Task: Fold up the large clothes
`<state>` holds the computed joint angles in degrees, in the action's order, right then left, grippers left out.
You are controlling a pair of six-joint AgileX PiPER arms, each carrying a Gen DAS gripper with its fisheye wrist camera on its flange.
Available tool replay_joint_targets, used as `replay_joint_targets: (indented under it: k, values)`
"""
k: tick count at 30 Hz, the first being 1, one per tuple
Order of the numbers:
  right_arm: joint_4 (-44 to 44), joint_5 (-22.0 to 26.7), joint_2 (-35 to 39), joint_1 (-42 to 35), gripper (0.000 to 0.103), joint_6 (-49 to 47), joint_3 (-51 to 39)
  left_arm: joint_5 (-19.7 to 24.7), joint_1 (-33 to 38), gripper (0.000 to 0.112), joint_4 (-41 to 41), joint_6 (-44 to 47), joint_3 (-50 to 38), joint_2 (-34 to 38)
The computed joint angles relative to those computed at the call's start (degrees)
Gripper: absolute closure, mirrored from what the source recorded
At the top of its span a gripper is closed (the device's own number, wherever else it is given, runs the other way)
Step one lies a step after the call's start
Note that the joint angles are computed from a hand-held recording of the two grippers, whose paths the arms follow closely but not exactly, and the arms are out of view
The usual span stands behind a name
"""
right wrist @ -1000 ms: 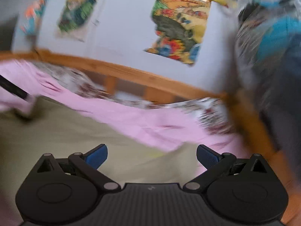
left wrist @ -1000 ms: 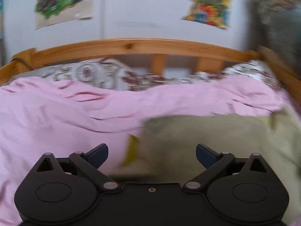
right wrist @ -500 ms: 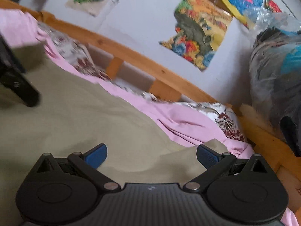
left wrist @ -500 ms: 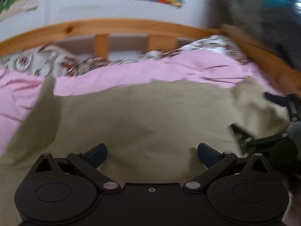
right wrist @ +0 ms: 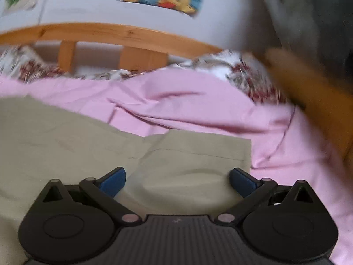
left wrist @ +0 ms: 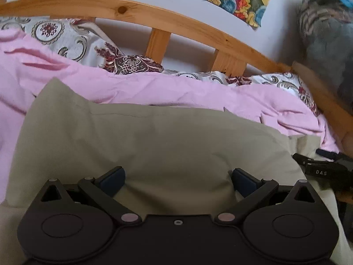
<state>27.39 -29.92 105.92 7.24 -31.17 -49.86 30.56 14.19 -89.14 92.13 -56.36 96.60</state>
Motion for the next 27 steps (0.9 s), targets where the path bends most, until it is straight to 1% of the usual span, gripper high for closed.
replay_joint_targets:
  k: [1, 3, 4, 5, 6, 7, 8, 9, 11, 12, 13, 15, 17, 18, 19, 20, 21, 22, 24, 25, 27]
  values:
    - [-1.04, 0.4, 0.11, -0.38, 0.0, 1.1, -0.13, -0.05, -0.06, 0.01, -0.33, 0.39, 0.1, -0.02]
    - [0.13, -0.24, 0.28, 0.0, 0.0, -0.44, -0.02, 0.06, -0.01, 0.01, -0.27, 0.23, 0.02, -0.08]
    - [0.12, -0.06, 0.26, -0.1, 0.0, -0.66, -0.21, -0.23, -0.09, 0.01, 0.96, -1.24, -0.17, -0.48]
    - [-1.07, 0.28, -0.1, -0.43, 0.0, 0.48, -0.02, -1.04, -0.3, 0.01, 3.5, -4.15, -0.54, -1.22]
    - [-1.7, 1.04, -0.87, -0.67, 0.0, 1.21, 0.23, -2.56, -0.78, 0.01, 7.64, -8.9, -0.68, -2.71]
    - [-0.04, 1.82, -2.15, -0.28, 0.0, -0.35, 0.62, -3.88, -1.13, 0.01, 12.05, -14.07, -0.47, -4.62]
    - [3.91, 2.11, -3.71, 0.89, 0.0, -4.11, 1.0, -4.52, -0.96, 0.01, 14.48, -17.13, 0.43, -6.71]
    - [6.41, 1.67, -5.93, 2.49, 0.0, -6.22, 2.37, -4.66, -0.48, 0.01, 15.6, -18.79, 1.86, -9.25]
    - [6.54, 2.01, -11.2, 5.87, 0.0, -6.33, 6.08, -3.83, 0.97, 0.01, 17.18, -19.91, 4.43, -13.72]
    - [8.26, 1.88, -13.67, 8.5, 0.0, -7.76, 8.0, -4.27, 1.32, 0.01, 19.42, -21.54, 5.55, -15.88]
    - [10.14, 1.99, -15.78, 11.28, 0.0, -9.43, 9.62, -5.06, 1.62, 0.01, 20.08, -21.41, 6.86, -17.65]
    - [11.15, 0.63, -18.4, 16.81, 0.0, -9.22, 12.84, -7.35, 2.59, 0.01, 18.36, -17.51, 10.05, -20.55]
    - [13.16, -1.46, -18.74, 21.93, 0.0, -9.53, 14.74, -10.05, 3.66, 0.01, 13.88, -11.41, 12.74, -21.61]
    - [14.05, -4.73, -17.69, 24.86, 0.0, -9.29, 15.87, -11.51, 4.17, 0.01, 11.87, -9.03, 13.63, -21.39]
    - [15.57, -8.54, -16.31, 27.45, 0.0, -9.93, 16.57, -12.89, 4.48, 0.01, 12.06, -8.93, 13.99, -20.7]
    - [18.15, -12.81, -14.08, 30.04, 0.0, -11.59, 16.77, -13.2, 5.13, 0.01, 13.34, -9.94, 13.9, -19.82]
    - [19.54, -15.75, -11.86, 31.59, 0.0, -12.61, 16.52, -13.07, 5.95, 0.01, 14.43, -11.07, 13.73, -18.74]
    - [19.16, -17.54, -10.14, 32.04, 0.0, -11.67, 16.49, -12.42, 6.86, 0.01, 14.18, -11.12, 13.65, -17.91]
    - [17.84, -18.39, -7.54, 31.35, 0.0, -8.7, 15.78, -10.65, 8.31, 0.01, 7.76, -4.88, 14.2, -16.63]
    - [19.15, -17.45, -6.59, 31.18, 0.0, -9.24, 14.84, -10.66, 8.35, 0.01, 6.1, -2.97, 14.36, -16.21]
    - [20.19, -14.32, -5.4, 30.22, 0.0, -10.69, 12.8, -12.4, 7.11, 0.01, 3.98, -0.74, 14.51, -15.55]
